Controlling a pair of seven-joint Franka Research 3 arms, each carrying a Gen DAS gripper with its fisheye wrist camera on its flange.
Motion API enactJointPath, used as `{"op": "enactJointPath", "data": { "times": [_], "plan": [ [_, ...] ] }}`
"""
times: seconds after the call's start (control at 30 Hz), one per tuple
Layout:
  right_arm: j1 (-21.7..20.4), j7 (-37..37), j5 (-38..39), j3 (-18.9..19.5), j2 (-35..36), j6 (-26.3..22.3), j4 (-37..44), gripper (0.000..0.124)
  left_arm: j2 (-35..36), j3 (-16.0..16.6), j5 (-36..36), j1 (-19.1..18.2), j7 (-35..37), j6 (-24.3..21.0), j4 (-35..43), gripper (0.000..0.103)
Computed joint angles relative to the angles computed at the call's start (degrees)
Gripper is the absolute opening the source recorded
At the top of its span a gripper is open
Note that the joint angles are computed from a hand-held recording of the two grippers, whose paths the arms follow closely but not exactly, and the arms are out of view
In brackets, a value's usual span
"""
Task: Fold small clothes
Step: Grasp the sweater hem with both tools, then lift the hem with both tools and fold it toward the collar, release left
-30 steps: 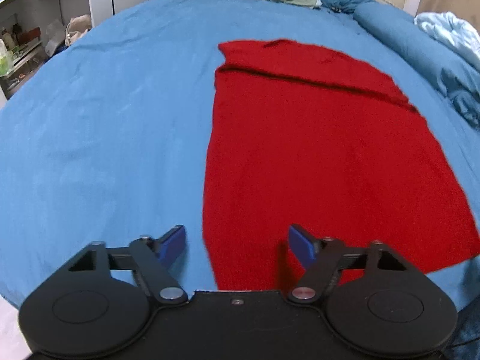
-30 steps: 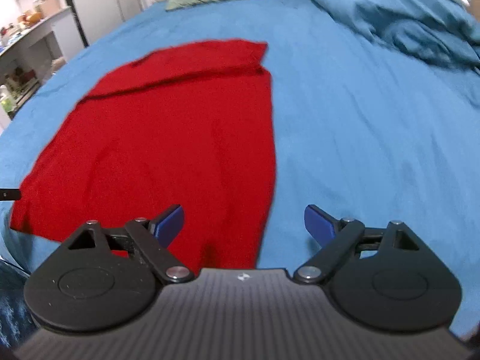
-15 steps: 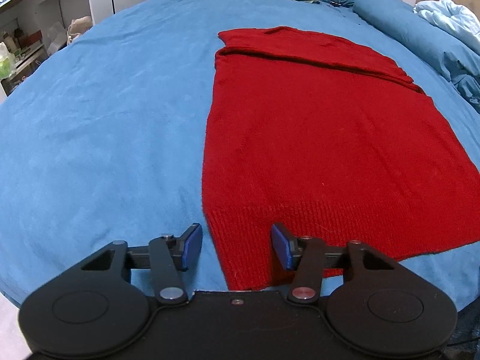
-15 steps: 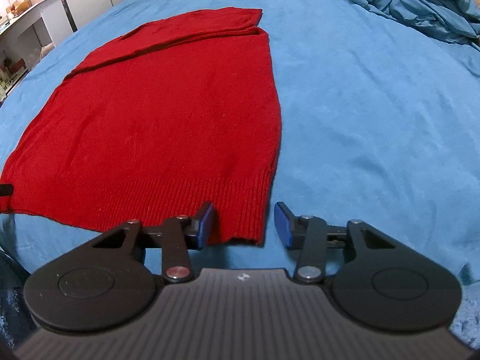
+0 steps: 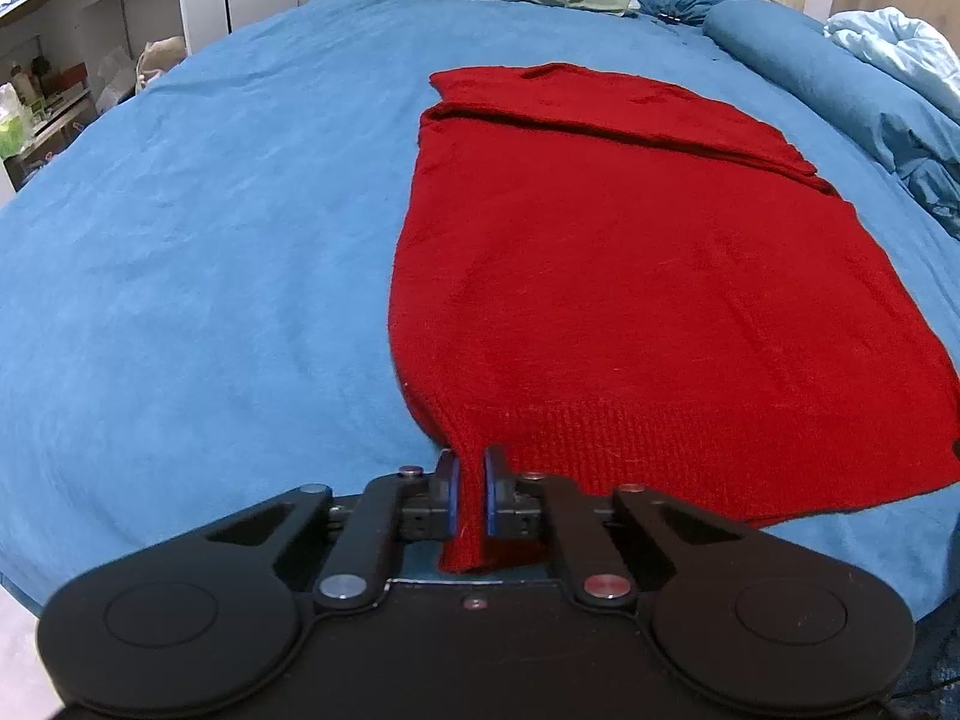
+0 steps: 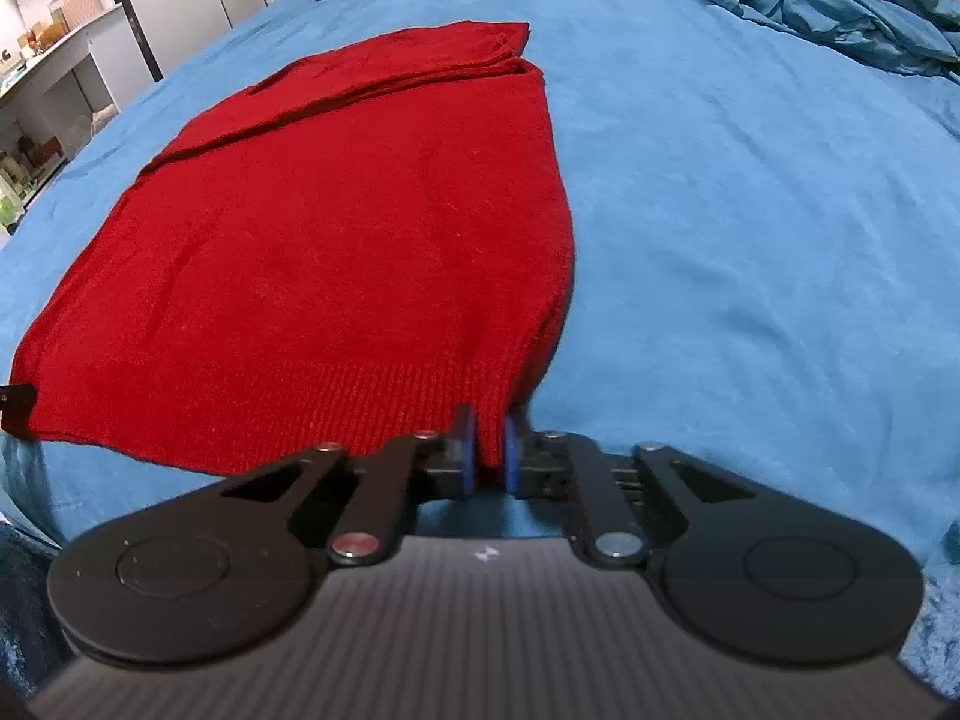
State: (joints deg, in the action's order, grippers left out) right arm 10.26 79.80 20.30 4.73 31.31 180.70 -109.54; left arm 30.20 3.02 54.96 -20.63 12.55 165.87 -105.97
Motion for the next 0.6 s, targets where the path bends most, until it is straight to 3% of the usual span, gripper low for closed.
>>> {"op": "enactJointPath", "data": {
  "times": [0.1,0.33,0.4,0.53,0.6],
  "plan": [
    [-2.6,-0.8,1.0,2.8,-0.8,0.8,-0.4,0.020,-0.9,-0.3,-0.6,0.2,0.0,-0.2,-0.6,0.006],
    [-22.9,-9.2,9.3,24.3,-2.4,2.2,-0.3,0.020,-5.4,1.1,5.4,-0.6,-5.8,2.0,-1.6,0.005],
    [-26.6,-11.7,11.3,28.5,-1.8,1.9,1.8,0.020,-6.0,1.4,7.6,-0.3,-8.1,3.3,-0.2,0.005],
    [-28.3,-15.5,13.7,31.3,1.0,0.1,10.0,0.020,-4.4,2.8,12.0,0.0,-13.8,4.5,6.9,0.005],
    [-25.4,-15.6,13.2,28.7,3.7,-2.2,17.5,0.020,-1.3,3.2,13.0,0.4,-14.5,3.6,13.7,0.005]
  ]
}}
